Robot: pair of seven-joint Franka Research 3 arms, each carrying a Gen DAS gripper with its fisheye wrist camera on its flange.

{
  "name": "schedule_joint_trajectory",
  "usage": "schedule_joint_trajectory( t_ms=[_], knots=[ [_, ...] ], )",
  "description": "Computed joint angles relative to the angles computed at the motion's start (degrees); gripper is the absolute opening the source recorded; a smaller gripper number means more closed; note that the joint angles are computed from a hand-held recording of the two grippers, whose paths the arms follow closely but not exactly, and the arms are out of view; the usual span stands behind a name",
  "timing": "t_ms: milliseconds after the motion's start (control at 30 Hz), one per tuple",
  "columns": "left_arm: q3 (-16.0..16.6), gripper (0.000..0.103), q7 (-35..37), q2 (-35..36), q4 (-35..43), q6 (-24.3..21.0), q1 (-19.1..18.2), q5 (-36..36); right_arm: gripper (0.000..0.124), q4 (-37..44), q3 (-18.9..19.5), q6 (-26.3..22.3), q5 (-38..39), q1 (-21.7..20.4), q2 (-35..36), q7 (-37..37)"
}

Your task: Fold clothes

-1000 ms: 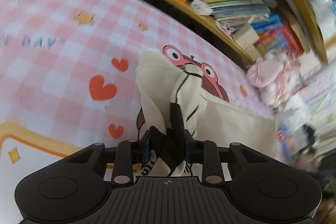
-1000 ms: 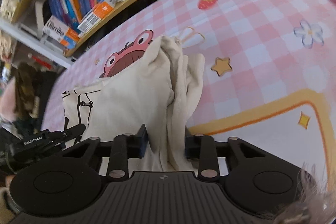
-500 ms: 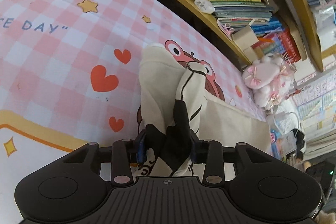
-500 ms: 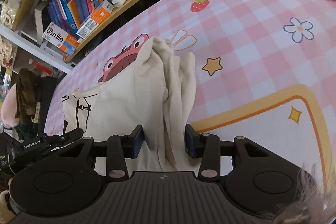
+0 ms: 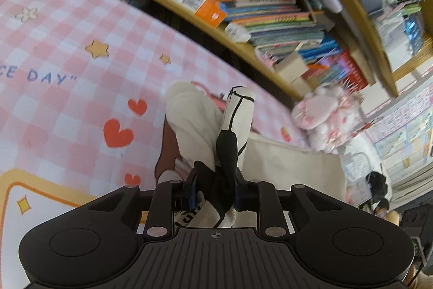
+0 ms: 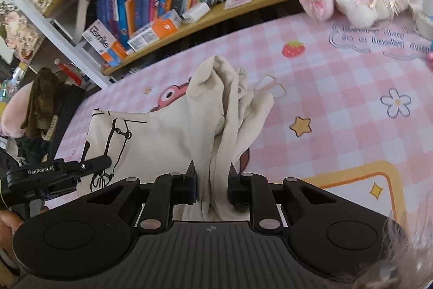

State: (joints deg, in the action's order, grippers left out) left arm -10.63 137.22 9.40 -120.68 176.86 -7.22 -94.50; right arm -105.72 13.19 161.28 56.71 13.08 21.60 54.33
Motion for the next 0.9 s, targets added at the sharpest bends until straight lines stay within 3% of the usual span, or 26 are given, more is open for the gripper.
schedule_joint_trajectory(
  t_ms=[267,500,733,900],
  knots=[
    [1.4,0.022,3.2,-0.9,1.2,-2.5,1.2,-1.9,0.017,3.1,0.4,-0.3,1.1,0.1,0.9,-1.6],
    [1.9,0.022,4.0,2.1,5.6,-4.2,3.8,-0.4,0.017,11.9,-0.2,-2.4,-4.5,1.2,6.1,2.2],
    [2.2,0.022,8.6,6.9,12.9,-3.7,5.8,-2.4,0.017,27.3,-0.9,-5.9,-13.0,2.2,15.3,10.0],
    [1.6,0.022,6.7,10.5,17.8,-4.0,7.9,1.5,0.017,41.0,-1.0,-8.6,-18.9,3.2,23.6,14.1]
  ],
)
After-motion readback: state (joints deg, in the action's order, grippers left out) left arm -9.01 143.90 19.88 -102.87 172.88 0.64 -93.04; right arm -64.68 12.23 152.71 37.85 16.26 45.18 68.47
